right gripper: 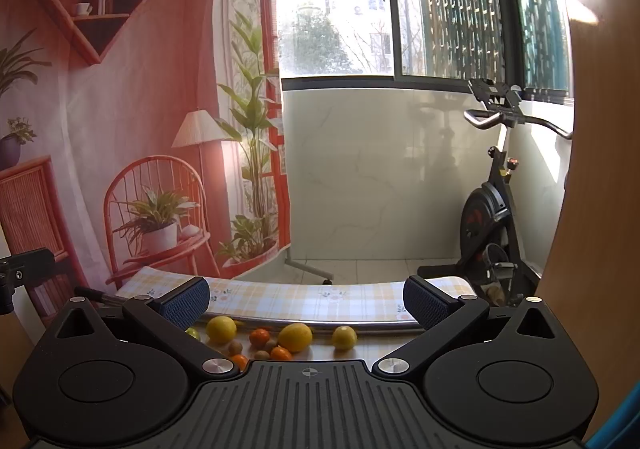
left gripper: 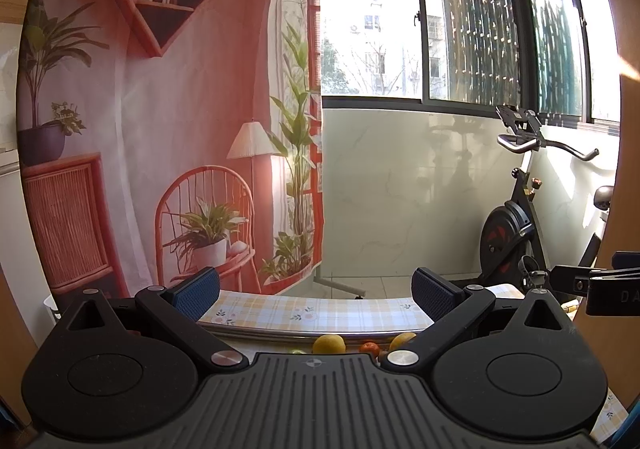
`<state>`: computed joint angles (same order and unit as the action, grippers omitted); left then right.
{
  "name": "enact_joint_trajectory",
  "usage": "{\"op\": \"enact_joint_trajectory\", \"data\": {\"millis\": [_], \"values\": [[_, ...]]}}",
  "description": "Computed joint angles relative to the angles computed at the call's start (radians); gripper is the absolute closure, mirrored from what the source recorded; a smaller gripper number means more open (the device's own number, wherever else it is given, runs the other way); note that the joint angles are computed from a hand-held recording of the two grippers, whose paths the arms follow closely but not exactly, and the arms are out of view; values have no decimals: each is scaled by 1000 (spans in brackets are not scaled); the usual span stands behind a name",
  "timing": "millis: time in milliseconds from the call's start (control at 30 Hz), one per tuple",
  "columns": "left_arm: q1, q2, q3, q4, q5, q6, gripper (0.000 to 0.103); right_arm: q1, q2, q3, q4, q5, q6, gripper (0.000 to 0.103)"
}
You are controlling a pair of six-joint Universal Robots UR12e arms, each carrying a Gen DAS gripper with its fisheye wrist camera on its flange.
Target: Organize fruits
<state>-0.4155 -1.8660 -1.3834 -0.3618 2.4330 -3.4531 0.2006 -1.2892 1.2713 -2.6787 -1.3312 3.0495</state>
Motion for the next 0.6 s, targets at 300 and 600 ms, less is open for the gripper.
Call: {"op": "enact_joint_trajectory", "data": {"millis": [300,600], "values": [[38,10,-50,112,-74,-51,1,3,14,5,5,-3,20,0],[101,-14,-95,110,-35,-73,2,-14,91,-23,-8,6,26,0]]}}
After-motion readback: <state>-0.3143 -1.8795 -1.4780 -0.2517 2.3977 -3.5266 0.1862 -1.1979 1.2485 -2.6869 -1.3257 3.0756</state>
